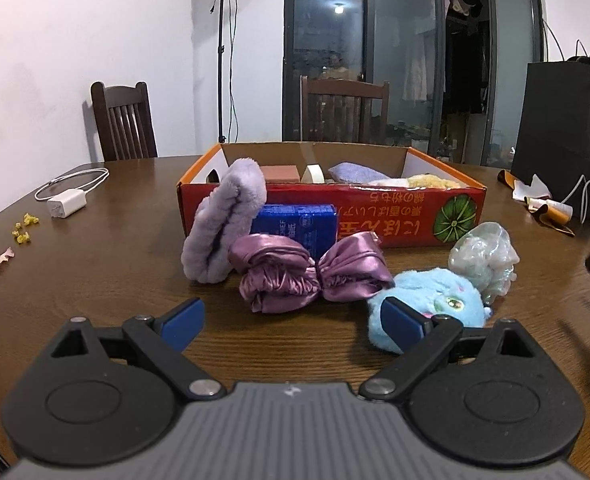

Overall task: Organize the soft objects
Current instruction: 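Grasp the clear iridescent plastic bag with the right gripper, then grasp the blue fluffy plush with the left gripper while the right holds the bag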

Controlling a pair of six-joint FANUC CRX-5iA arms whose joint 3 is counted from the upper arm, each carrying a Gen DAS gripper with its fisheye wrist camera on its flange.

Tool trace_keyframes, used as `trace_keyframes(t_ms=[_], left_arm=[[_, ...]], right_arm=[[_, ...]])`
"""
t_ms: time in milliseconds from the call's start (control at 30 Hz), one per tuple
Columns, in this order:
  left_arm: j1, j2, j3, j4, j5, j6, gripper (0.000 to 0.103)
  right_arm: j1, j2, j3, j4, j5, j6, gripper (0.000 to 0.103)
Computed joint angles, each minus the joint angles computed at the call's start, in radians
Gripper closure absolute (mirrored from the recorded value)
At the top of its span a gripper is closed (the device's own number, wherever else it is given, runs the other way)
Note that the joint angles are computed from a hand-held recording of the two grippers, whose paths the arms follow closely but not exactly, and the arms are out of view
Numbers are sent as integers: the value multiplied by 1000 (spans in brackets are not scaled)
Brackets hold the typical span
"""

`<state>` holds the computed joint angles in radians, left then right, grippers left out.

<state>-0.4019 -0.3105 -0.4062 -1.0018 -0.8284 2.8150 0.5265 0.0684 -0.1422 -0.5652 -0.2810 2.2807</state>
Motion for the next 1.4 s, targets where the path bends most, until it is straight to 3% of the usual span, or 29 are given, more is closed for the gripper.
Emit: trace_keyframes(t_ms=[33, 100, 200, 300, 400, 533, 700, 767, 833, 933, 1000, 1033, 1167, 1267, 1333, 1400], left_arm=[[-1, 0, -1, -1, -1, -1, 6], [13, -1, -3, 17, 13, -22, 6], [19, -3, -6, 23, 23, -32, 6], [34, -5, -10, 31, 44, -51, 6], [75, -4, -14, 66, 87, -102, 6], [145, -8, -27, 132, 165, -161, 6], [227, 4, -30, 196, 240, -215, 6], [254, 10, -32, 214, 270, -231, 6], [313, 13, -47, 302, 329, -314, 7], [400, 17, -81, 472, 409, -466, 17], [442, 17, -110, 586, 450, -578, 31], [457, 13, -125, 630, 468, -620, 33], [446, -18, -147, 649, 458, -628, 33], [443, -64, -193, 731, 466, -682, 31], [449, -99, -243, 842, 498, -770, 27], [455, -118, -301, 1018, 546, -927, 23]], right_arm=[[39, -21, -52, 79, 92, -79, 34], [65, -46, -71, 79, 128, -105, 33], [13, -33, 29, -223, -41, 140, 31], [45, -5, 60, -257, -73, 163, 31], [111, 31, 77, -141, -52, 18, 31], [198, 73, 53, 154, 34, -338, 33], [225, 117, 70, 280, 52, -475, 33], [227, 134, 93, 288, 32, -491, 39], [230, 157, 122, 303, 3, -516, 59], [229, 180, 151, 293, -24, -525, 70], [222, 181, 163, 238, -30, -491, 73], [221, 175, 158, 237, -27, -492, 73], [227, 134, 116, 237, 20, -501, 75], [216, 83, 96, 143, 22, -411, 75], [215, 45, 63, 120, 24, -384, 74], [235, 23, 5, 223, 55, -497, 74]])
